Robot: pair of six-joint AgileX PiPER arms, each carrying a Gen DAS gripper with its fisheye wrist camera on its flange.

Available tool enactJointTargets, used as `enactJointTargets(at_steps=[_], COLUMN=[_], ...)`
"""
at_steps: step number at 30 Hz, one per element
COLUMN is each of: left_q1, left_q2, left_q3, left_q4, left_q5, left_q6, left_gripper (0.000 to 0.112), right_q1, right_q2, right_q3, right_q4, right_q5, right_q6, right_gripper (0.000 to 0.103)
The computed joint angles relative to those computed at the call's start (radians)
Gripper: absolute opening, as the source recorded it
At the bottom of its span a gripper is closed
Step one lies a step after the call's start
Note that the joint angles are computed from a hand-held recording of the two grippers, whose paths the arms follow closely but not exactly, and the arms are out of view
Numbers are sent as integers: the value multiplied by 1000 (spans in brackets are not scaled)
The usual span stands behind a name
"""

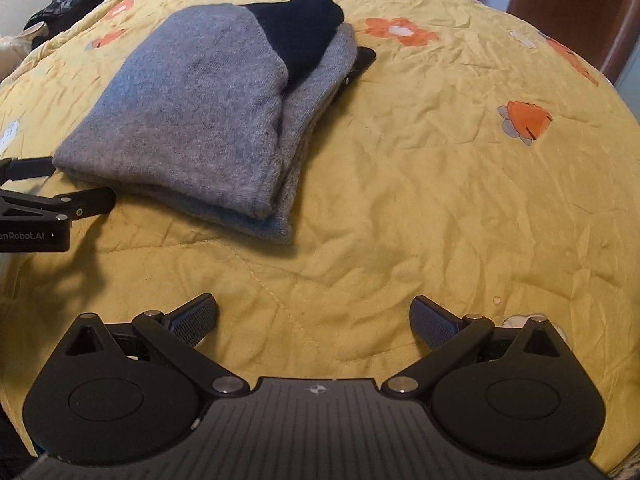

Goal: Fold small clothes

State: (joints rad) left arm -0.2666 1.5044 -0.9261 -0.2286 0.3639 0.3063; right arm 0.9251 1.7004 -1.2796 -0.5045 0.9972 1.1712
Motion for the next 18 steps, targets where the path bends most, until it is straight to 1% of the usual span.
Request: enactJointTargets(at_steps=[4,6,8,11,15,18], left_q1=[3,-7,-17,-19,-14,-16], left_q2=[4,7,13,15,20,21], left_q3=[-8,-12,-20,-32,-48,-50], left_q4=[0,39,84,101,90,104], left_q5=[12,10,14,30,51,55], left_q6=[1,-56,-115,-139,-130,-150], left_gripper=[103,103,103,103,103,103], right_q1=[51,63,67,89,92,89], right_q2=[44,61,87,154,189,201], right_q3=[-34,-37,-53,-119,-164,-185], right_q4=[-88,-129,-158,-209,-215,-202], right_q5=[8,-10,-7,67,113,130], right_q6=[93,152,246,337,389,390], right_gripper=[103,103,103,103,103,103])
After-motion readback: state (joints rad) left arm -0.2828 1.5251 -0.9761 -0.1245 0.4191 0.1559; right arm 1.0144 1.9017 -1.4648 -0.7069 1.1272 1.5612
